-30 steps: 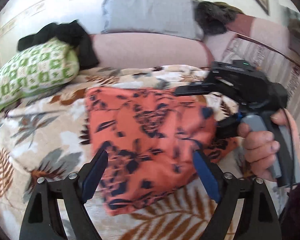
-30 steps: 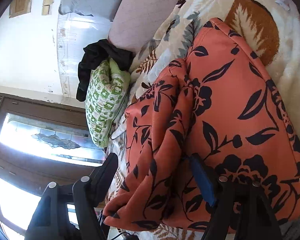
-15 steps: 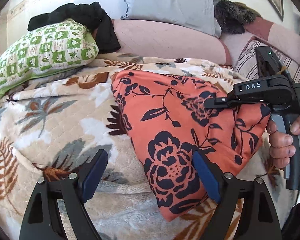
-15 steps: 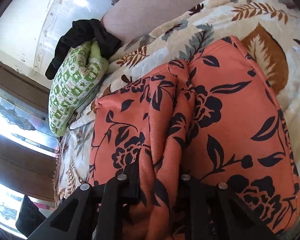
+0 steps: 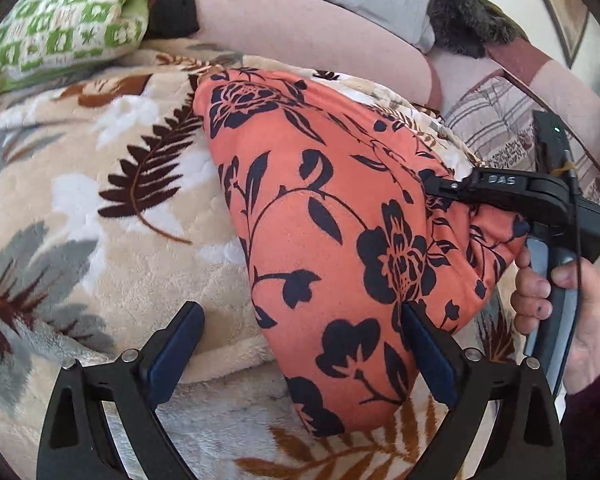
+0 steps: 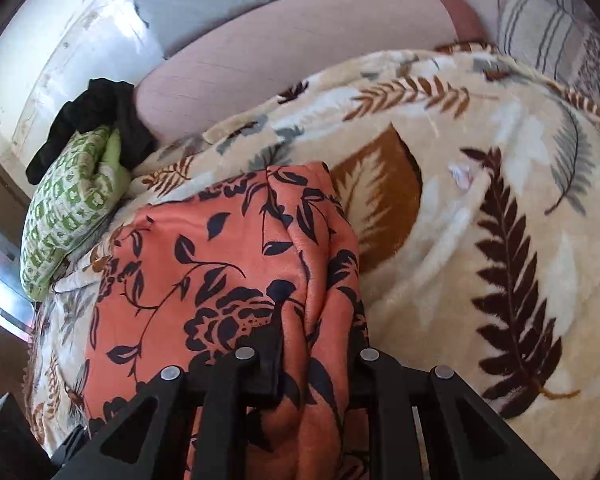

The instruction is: Fold small clothes

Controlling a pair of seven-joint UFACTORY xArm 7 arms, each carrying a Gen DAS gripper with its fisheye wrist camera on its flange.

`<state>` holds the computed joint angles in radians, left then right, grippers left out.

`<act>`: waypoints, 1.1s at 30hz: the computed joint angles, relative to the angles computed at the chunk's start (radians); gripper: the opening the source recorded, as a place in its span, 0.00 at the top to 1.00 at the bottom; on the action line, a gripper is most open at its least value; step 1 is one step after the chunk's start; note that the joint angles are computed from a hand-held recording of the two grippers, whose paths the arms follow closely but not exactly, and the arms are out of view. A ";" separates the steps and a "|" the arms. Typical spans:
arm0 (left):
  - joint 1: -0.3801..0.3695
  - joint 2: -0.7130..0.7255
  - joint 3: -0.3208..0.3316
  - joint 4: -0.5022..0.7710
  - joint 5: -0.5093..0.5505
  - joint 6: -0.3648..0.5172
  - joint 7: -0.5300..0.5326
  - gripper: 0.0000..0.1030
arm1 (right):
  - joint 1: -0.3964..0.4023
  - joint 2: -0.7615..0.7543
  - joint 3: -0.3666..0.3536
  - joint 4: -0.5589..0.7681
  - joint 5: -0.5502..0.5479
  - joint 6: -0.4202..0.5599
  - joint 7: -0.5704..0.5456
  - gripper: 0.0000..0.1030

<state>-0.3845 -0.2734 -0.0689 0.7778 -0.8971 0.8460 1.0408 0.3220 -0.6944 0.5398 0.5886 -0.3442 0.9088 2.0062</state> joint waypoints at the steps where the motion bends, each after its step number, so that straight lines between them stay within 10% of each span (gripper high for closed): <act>1: 0.001 -0.002 0.000 0.002 0.004 0.008 -0.009 0.05 | 0.014 -0.022 -0.017 -0.008 0.018 -0.004 -0.001 0.78; 8: -0.002 -0.005 -0.011 -0.005 0.033 -0.017 -0.027 0.04 | -0.057 -0.054 0.084 0.149 -0.039 0.294 0.002 0.65; 18: -0.029 -0.023 -0.016 -0.028 0.064 -0.069 -0.041 0.00 | -0.104 0.080 -0.116 0.080 -0.058 -0.166 -0.102 0.65; 26: -0.043 -0.027 -0.012 -0.034 0.099 -0.077 -0.040 0.00 | -0.140 0.109 -0.124 0.051 -0.006 -0.192 -0.103 0.64; 33: -0.046 -0.025 -0.006 -0.031 0.089 -0.073 -0.030 0.00 | -0.055 0.393 -0.239 0.245 0.038 -0.410 -0.492 0.64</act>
